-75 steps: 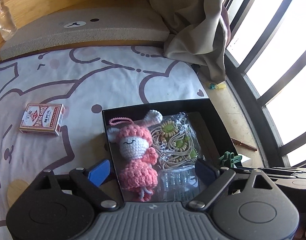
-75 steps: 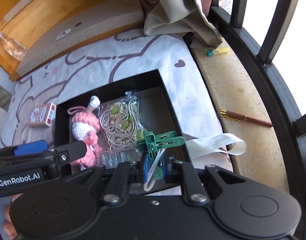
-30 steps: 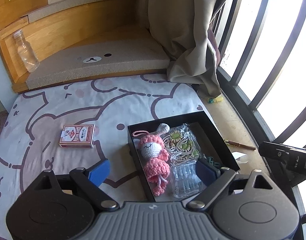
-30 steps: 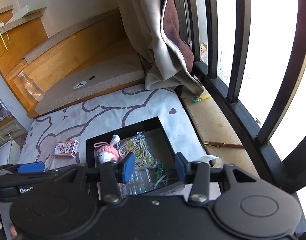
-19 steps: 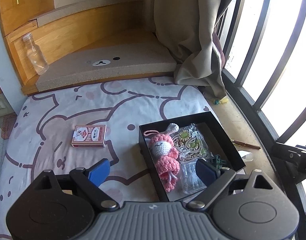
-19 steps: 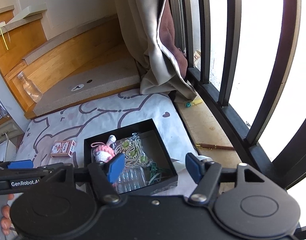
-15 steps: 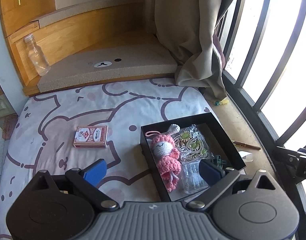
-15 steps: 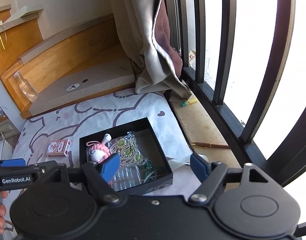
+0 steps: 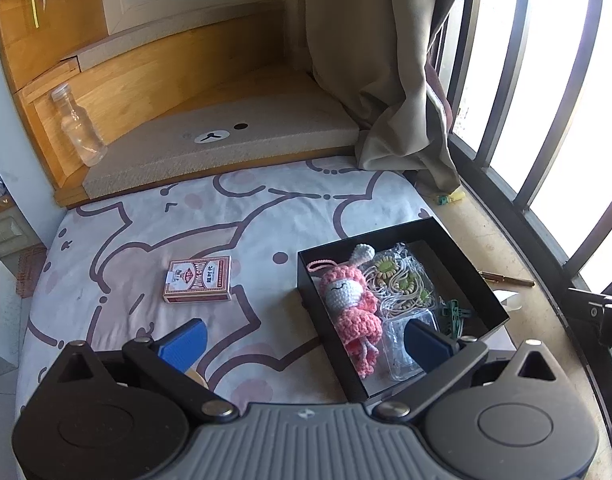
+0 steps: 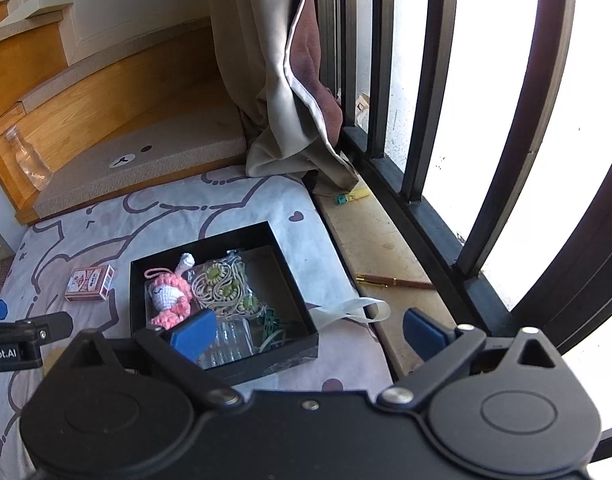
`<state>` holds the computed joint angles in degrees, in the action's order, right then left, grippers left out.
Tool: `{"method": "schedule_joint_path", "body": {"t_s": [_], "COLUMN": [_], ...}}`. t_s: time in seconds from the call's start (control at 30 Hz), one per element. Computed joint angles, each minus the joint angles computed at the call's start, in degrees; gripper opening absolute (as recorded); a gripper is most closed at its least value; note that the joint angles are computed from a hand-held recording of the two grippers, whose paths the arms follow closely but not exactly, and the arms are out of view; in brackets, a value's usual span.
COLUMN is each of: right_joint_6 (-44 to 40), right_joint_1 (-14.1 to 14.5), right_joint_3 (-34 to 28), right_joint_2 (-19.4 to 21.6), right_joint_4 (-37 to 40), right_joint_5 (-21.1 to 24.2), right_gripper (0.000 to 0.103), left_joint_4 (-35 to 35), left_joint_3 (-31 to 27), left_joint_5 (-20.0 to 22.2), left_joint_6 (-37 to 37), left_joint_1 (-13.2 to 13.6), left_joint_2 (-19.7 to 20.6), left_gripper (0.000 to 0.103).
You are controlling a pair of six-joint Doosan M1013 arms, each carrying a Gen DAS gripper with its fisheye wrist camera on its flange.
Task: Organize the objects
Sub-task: 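Open both tools and lift them away from the black box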
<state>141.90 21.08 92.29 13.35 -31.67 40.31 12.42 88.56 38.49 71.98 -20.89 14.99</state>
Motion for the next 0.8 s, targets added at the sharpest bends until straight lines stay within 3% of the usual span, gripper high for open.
{"method": "schedule_joint_path", "body": {"t_s": [0.8], "right_joint_6": [-0.07], "right_joint_1": [0.39], "right_joint_3": [-0.86], "right_joint_2": [1.25], "right_joint_4": [0.48], "right_joint_5": [0.76], "right_gripper": [0.103], "left_joint_4": [-2.2], "left_joint_3": [0.49], "left_joint_5": [-1.28], "left_joint_6": [0.67], "left_joint_1": [1.75], "left_joint_2": [-0.01], "left_gripper": [0.103]}}
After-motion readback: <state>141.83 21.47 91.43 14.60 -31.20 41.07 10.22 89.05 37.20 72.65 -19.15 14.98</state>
